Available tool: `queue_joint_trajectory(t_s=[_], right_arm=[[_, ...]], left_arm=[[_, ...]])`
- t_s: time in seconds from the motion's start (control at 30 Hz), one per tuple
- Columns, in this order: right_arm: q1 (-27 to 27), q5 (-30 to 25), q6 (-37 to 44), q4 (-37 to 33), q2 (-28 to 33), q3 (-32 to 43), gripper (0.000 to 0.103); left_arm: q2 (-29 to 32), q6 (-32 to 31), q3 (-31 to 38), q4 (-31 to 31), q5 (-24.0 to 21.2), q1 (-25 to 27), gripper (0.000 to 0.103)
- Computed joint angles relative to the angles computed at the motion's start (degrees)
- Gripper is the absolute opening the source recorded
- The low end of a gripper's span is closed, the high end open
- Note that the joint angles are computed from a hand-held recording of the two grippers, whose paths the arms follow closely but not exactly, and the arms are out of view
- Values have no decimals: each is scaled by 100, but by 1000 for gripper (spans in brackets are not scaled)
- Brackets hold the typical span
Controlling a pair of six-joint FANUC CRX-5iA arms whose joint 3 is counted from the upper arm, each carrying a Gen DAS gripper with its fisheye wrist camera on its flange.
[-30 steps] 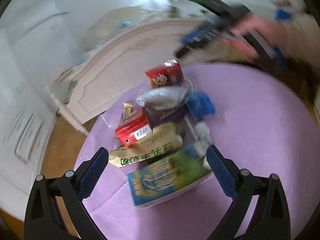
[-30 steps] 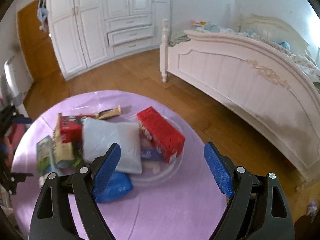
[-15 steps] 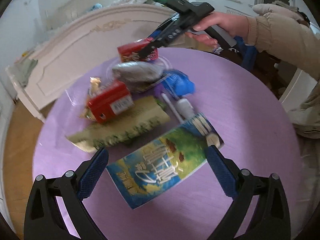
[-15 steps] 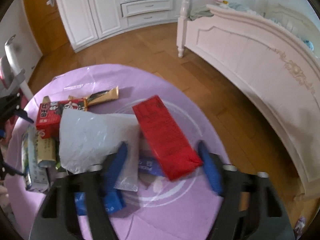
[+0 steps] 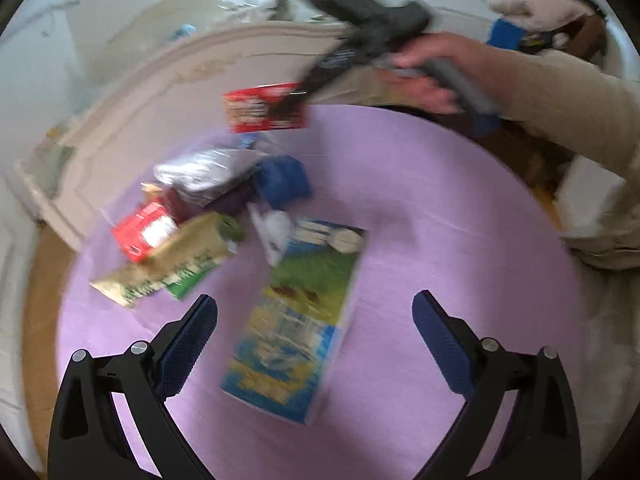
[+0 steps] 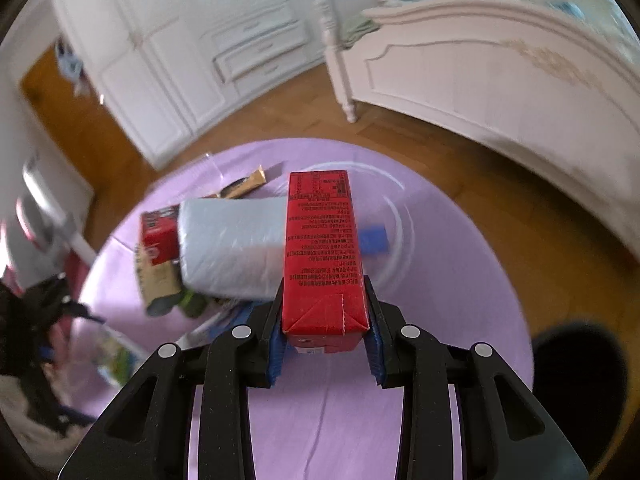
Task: Collect trash
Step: 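Return to the table and grasp the red juice box with the right tool, then grasp the milk carton with the left tool while the right tool carries the juice box to the bin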
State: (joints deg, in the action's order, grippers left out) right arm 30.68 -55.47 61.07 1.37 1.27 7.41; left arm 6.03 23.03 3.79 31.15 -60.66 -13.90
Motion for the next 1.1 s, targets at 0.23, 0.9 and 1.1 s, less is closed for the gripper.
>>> queue_joint_trajectory(t_s=[0.23,0.9,1.1], right_arm=[[317,852,-1039,-77,-1262,-1491,33],[-7,2346,-3900,1236,-3482,-3901,33],[-565,1931,-4763,1776,-4160,-4511,33]], left_arm=[[428,1250,466,-725,-21,-249,49],[1458,2938,2049,163,288,-1341,49],[2524,3542,3413,190,-82,-1928,49]])
